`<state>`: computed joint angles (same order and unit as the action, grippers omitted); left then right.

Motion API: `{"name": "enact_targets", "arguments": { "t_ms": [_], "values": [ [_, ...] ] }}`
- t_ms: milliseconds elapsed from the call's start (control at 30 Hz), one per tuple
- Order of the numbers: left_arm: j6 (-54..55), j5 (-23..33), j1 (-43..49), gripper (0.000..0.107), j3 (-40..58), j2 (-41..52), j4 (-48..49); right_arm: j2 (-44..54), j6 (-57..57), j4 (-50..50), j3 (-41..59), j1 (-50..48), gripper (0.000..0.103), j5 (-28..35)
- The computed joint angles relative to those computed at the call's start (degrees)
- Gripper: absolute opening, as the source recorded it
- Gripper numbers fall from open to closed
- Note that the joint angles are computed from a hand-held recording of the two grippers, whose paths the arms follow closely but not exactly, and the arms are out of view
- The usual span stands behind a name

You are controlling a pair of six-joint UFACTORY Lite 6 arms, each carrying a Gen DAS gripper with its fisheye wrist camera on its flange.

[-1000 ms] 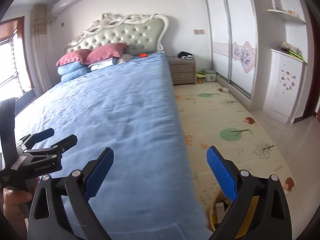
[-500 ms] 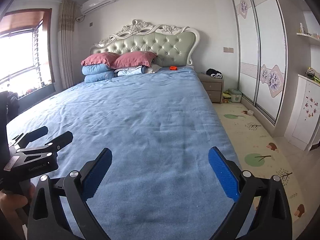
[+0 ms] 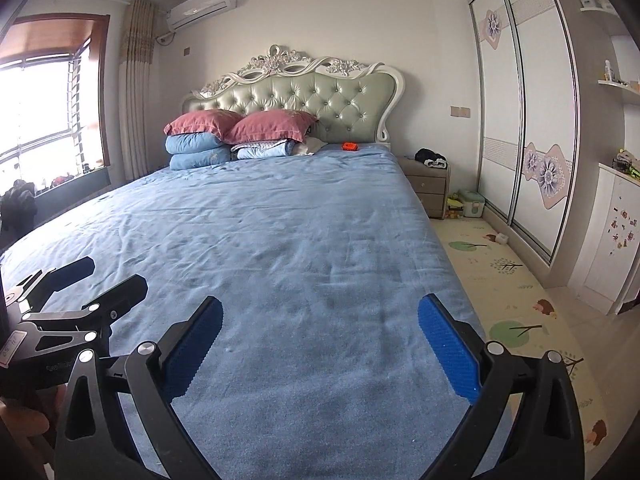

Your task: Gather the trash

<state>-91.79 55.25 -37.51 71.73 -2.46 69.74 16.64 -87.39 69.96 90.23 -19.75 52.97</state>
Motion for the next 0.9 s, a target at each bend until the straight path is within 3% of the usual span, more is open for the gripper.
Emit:
{"name": "enact_targets", "arguments": {
  "t_ms": [267, 467, 900],
  "values": [
    [0.4, 1.2, 0.5, 0.099, 1.5, 0.6, -0.6, 0.8, 0.0, -0.7, 0.1, 0.3, 0.095, -0.6],
    [1.2, 5.2, -1.5, 0.099, 3.7, 1.9, 0.7, 0.6, -0.8, -1.1, -0.5, 1.0, 0.095, -1.6],
    [0.1, 5.3, -3.3, 0.098, 3.5, 1.6, 3.9, 2.0, 1.2, -2.3, 0.9, 1.0, 0.095, -0.9]
  ]
}}
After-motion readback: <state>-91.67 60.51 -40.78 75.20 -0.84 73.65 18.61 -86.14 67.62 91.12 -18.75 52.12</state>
